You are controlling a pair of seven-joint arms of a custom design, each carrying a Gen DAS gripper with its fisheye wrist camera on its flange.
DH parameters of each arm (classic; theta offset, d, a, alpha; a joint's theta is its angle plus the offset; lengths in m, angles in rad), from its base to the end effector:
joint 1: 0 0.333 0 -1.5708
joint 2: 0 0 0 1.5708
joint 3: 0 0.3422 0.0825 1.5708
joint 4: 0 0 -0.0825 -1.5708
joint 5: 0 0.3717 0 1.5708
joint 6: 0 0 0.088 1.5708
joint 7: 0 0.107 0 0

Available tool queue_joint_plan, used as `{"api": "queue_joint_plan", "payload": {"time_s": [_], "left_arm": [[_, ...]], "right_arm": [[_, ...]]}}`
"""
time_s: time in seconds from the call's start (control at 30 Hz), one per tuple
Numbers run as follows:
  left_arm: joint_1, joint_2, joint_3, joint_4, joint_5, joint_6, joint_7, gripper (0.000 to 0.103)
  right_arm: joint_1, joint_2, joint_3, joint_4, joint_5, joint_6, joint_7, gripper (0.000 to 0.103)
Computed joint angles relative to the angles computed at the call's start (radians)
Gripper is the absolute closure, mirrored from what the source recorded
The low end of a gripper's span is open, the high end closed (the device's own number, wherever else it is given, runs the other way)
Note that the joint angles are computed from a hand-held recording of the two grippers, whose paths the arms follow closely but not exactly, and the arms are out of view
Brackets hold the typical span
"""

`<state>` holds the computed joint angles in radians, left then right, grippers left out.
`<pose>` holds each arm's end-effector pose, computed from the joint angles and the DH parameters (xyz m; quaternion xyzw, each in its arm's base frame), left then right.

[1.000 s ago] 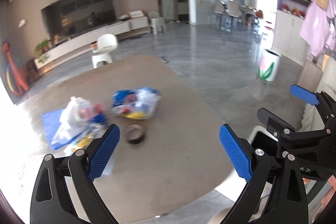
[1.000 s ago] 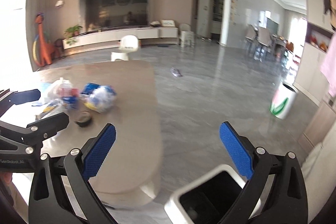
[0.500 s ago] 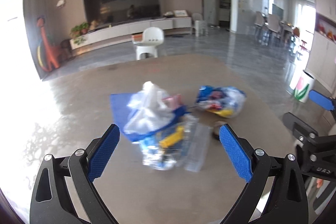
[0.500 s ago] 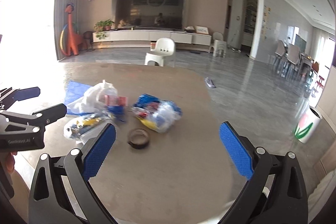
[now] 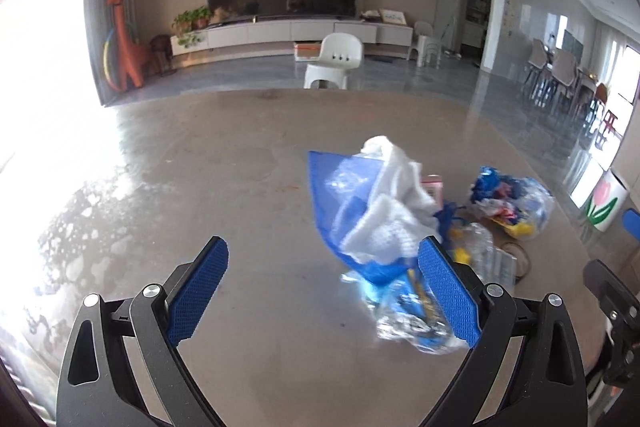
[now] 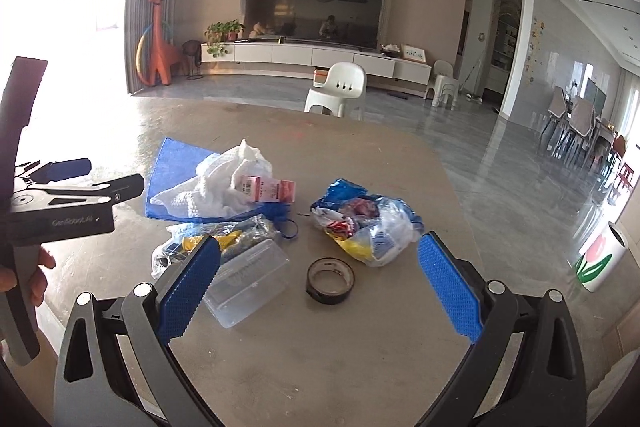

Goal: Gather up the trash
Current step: 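Grasp the blue bag with the left tool while the right tool grasps the white cloth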

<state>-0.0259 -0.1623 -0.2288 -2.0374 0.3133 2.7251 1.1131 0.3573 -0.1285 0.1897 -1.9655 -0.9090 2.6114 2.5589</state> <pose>0.5218 -0.1578 0.6422 -0.6268 0.6533 -0.3112 0.2889 0.4613 0.3087 0.6399 -0.6720 0.5547 -0.3645 0.3283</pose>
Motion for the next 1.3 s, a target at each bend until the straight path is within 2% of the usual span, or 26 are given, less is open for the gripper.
{"api": "queue_joint_plan", "payload": {"time_s": [0.33, 0.43, 0.5, 0.53, 0.57, 0.6, 0.63, 0.8, 0.9, 1.07, 1.13, 1.17, 1.3], "left_arm": [[-0.012, 0.125, 0.036, 0.1, 0.095, 0.02, -0.021, 0.012], [-0.032, 0.162, 0.058, 0.126, 0.011, 0.012, 0.067, 0.03], [-0.041, 0.189, 0.066, 0.147, -0.11, -0.004, 0.177, 0.059], [-0.043, 0.198, 0.068, 0.155, -0.187, -0.013, 0.238, 0.064], [-0.042, 0.203, 0.067, 0.156, -0.287, -0.012, 0.314, 0.079], [-0.042, 0.198, 0.067, 0.147, -0.358, 0.007, 0.375, 0.1], [-0.044, 0.193, 0.066, 0.141, -0.418, 0.016, 0.429, 0.103], [-0.064, 0.145, 0.068, 0.113, -0.471, 0.043, 0.533, 0.103], [-0.07, 0.142, 0.071, 0.124, -0.532, 0.03, 0.595, 0.103], [-0.068, 0.117, 0.078, 0.115, -0.59, 0.032, 0.64, 0.103], [-0.067, 0.089, 0.082, 0.1, -0.606, 0.04, 0.662, 0.103], [-0.066, 0.081, 0.082, 0.09, -0.607, 0.045, 0.668, 0.103], [-0.064, 0.086, 0.073, 0.099, -0.553, 0.045, 0.633, 0.103]], "right_arm": [[0.037, 0.094, -0.013, 0.071, -0.002, 0.0, -0.009, 0.005], [0.052, 0.123, -0.022, 0.096, 0.009, -0.006, -0.025, 0.005], [0.062, 0.135, -0.029, 0.109, 0.011, -0.005, -0.03, 0.005], [0.066, 0.141, -0.032, 0.115, 0.014, -0.003, -0.035, 0.005], [0.07, 0.147, -0.035, 0.122, 0.017, -0.003, -0.04, 0.005], [0.074, 0.15, -0.038, 0.125, 0.018, -0.002, -0.043, 0.005], [0.076, 0.154, -0.041, 0.13, 0.025, 0.007, -0.052, 0.005], [0.09, 0.199, -0.054, 0.181, 0.051, 0.049, -0.075, 0.005], [0.107, 0.226, -0.064, 0.221, 0.043, 0.03, -0.069, 0.005], [0.115, 0.246, -0.079, 0.251, 0.096, 0.064, -0.083, 0.005], [0.111, 0.264, -0.078, 0.271, 0.158, 0.085, -0.113, 0.005], [0.113, 0.275, -0.079, 0.284, 0.182, 0.085, -0.124, 0.006], [0.1, 0.35, -0.055, 0.362, 0.402, 0.063, -0.299, 0.025]]}}
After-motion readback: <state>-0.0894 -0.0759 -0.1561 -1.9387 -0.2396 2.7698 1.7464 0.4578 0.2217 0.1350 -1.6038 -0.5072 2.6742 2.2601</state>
